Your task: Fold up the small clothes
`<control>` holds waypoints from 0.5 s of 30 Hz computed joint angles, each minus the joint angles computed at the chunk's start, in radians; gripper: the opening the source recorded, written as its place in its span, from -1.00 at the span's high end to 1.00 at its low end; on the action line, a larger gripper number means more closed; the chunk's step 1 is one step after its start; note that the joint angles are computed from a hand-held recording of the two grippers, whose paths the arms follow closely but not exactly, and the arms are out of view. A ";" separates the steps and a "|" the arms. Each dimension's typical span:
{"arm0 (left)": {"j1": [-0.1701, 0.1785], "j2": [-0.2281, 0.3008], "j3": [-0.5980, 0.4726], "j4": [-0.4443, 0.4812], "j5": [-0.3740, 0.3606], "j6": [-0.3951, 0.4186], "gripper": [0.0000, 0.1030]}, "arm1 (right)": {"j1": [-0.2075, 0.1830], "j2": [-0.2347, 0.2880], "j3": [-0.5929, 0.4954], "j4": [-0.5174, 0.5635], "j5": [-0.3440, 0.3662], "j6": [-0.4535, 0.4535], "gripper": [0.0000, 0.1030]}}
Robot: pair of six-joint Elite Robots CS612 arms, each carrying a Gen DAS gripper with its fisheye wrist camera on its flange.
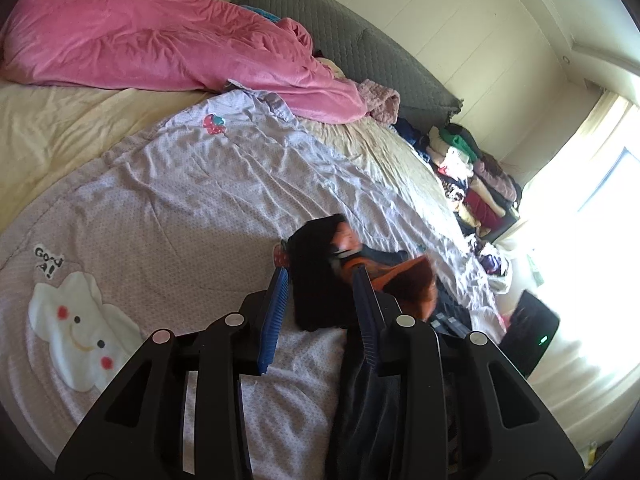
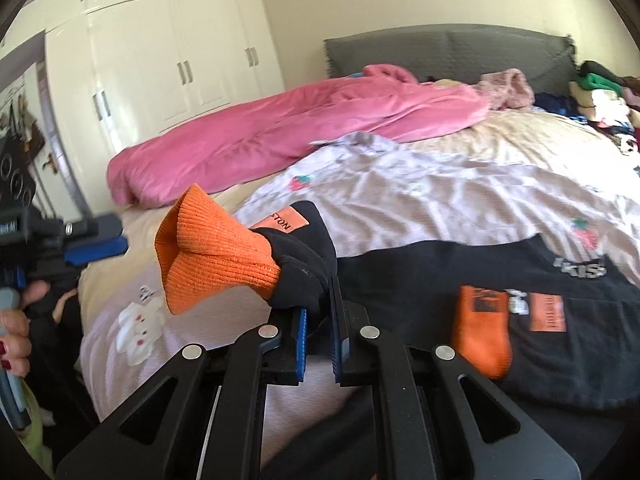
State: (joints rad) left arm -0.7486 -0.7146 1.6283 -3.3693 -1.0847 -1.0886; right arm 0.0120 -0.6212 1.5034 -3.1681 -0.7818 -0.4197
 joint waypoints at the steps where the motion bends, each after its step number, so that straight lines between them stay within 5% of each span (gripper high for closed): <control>1: 0.000 0.004 -0.008 0.008 -0.004 0.003 0.51 | -0.008 0.001 -0.003 -0.010 -0.004 0.012 0.83; 15: 0.001 0.097 -0.204 0.174 -0.126 0.091 0.51 | -0.085 0.034 -0.066 -0.055 -0.097 0.141 0.83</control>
